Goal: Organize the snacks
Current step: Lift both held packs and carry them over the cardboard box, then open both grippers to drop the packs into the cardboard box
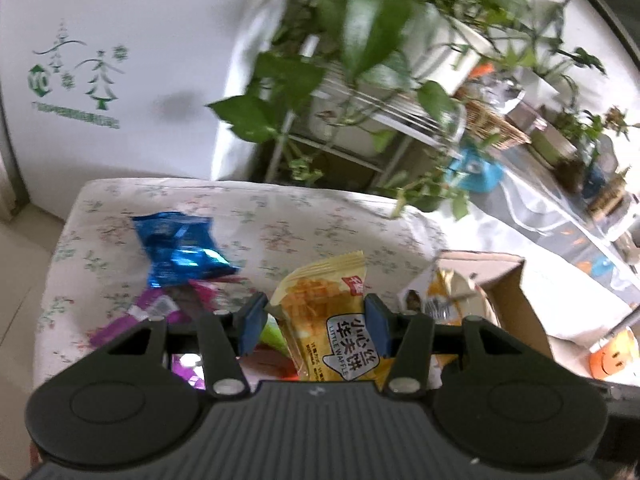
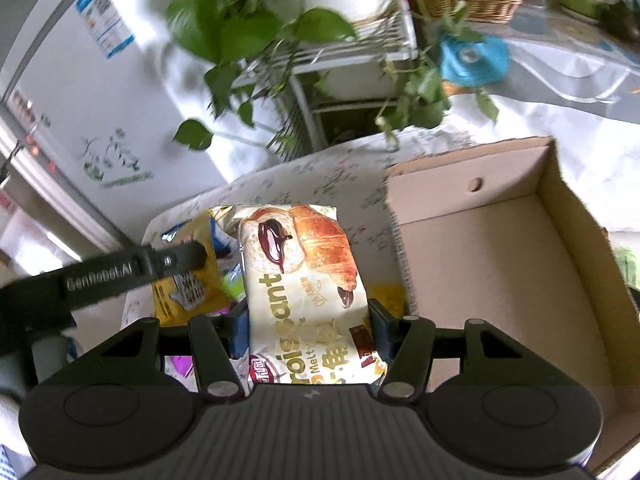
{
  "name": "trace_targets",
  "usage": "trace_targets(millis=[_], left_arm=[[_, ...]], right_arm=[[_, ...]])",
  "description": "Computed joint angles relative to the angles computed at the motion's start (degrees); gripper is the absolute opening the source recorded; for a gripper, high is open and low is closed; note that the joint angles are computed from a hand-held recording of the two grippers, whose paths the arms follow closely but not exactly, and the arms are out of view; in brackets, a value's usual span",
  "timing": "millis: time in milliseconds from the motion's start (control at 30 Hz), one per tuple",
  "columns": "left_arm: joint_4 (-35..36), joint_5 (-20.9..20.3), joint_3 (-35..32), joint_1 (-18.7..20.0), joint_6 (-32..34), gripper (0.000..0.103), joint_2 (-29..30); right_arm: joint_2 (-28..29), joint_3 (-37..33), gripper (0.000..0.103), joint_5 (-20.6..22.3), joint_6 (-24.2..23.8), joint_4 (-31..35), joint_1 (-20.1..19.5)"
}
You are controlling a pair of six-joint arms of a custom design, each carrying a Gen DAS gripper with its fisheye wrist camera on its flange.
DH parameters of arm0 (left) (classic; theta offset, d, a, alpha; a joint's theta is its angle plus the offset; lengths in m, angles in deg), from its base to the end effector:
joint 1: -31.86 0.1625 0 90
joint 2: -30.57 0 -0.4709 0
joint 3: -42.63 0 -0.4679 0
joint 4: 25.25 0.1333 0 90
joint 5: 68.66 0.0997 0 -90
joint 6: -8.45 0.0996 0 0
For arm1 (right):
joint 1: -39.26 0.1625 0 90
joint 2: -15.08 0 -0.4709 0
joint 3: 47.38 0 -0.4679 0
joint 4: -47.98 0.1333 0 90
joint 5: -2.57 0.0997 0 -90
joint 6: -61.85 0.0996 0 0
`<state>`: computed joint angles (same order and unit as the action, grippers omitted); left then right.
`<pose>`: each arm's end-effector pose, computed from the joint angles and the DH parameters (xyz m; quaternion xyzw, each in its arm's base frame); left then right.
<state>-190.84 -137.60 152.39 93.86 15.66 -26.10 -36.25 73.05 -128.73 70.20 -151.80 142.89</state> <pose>-0.1640 -0.6687 0.1341 0.2577 0.9299 -0.2210 0.1417 0.2036 -0.5531 0.1013 -0.0820 -0.8821 0.3823 0.2626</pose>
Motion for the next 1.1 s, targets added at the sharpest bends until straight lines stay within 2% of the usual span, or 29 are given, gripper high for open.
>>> trace_targets(millis=[200, 533, 800, 1100], left_arm=[[0.56, -2.83, 1.11, -1.42, 0.66, 0.052, 0.14], [3.11, -9.84, 2.55, -3.22, 0.81, 0.052, 0.65], [4.62, -14.5, 3.61, -4.31, 1.21, 0.052, 1.74], [5.73, -17.85, 3.93, -4.61, 2.02, 0.054, 3.75]], right_arm=[[-2.4, 2.44, 0.064, -0.67, 1.06, -3.16, -0.64], [-5.84, 6.06, 0.064, -3.38, 2.22, -7.65, -1.25], [-7.52, 8.26, 0.064, -6.35, 4.85, -9.07, -2.17], [-8.87, 9.78, 0.064, -9.67, 9.47, -6.65, -3.1]])
